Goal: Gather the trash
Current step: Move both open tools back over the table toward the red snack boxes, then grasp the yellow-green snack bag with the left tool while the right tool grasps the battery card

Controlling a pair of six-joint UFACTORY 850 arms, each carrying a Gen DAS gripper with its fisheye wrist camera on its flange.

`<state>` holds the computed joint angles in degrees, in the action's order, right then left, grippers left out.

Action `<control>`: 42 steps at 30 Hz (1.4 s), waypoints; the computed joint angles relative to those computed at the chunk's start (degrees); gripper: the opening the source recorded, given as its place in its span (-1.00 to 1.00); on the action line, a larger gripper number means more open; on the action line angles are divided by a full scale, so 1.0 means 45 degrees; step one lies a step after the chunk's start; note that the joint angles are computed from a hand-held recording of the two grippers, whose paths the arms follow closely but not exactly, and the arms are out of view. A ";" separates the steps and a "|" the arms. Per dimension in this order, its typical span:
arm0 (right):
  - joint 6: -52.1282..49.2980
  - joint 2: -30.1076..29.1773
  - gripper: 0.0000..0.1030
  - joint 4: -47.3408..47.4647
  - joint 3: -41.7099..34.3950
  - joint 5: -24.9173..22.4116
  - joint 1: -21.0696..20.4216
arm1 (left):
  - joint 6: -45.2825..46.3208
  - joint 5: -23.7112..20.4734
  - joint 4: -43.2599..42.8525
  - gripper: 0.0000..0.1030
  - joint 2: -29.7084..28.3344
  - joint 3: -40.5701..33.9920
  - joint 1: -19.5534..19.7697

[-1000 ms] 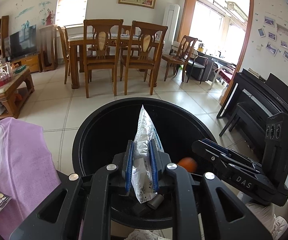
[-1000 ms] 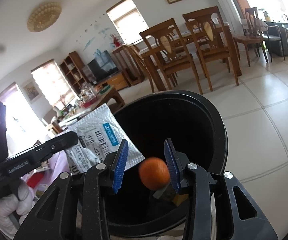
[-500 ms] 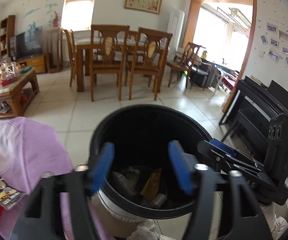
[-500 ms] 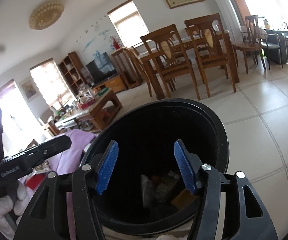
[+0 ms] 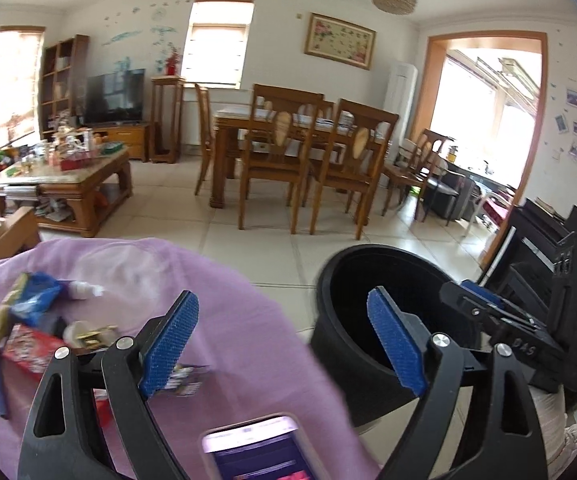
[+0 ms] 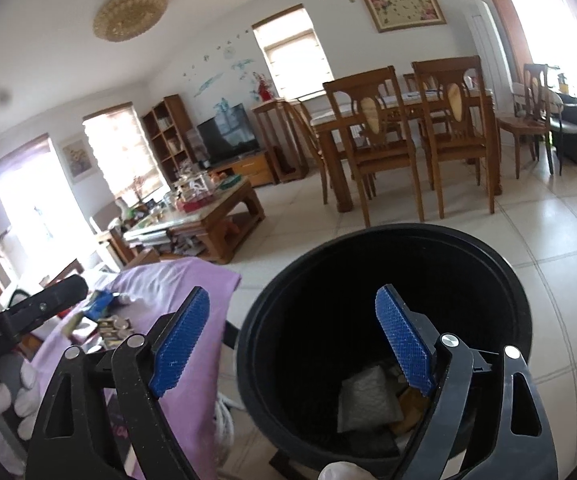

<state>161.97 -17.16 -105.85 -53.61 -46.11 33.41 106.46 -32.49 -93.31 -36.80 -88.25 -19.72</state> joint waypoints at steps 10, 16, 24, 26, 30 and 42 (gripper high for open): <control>-0.7793 -0.3316 0.64 0.2607 -0.5789 0.3180 0.0273 | -0.2515 0.1236 0.1812 0.67 -0.1606 -0.2533 0.2209; -1.5788 -0.6182 0.63 0.7364 -1.0060 0.3584 0.0385 | -0.5508 0.1903 0.6020 0.65 -0.3076 -0.4740 0.2885; -2.4032 -0.9235 0.37 1.3245 -1.4521 0.1713 0.0109 | -0.7927 0.1652 1.0337 0.56 -0.4538 -0.6686 0.3171; -2.4554 -0.9638 0.31 1.3568 -1.5070 0.1629 0.0027 | -0.8133 0.1496 1.1048 0.53 -0.4838 -0.7095 0.3070; -2.5224 -1.0161 0.21 1.3862 -1.5882 0.1347 -0.0086 | -0.8761 0.0913 1.2134 0.53 -0.5652 -0.8305 0.2987; -2.6659 -1.0341 -0.80 1.5748 -1.6289 0.1831 -0.0496 | -1.1088 -0.2716 1.3042 -0.60 -0.8589 -1.3464 0.3249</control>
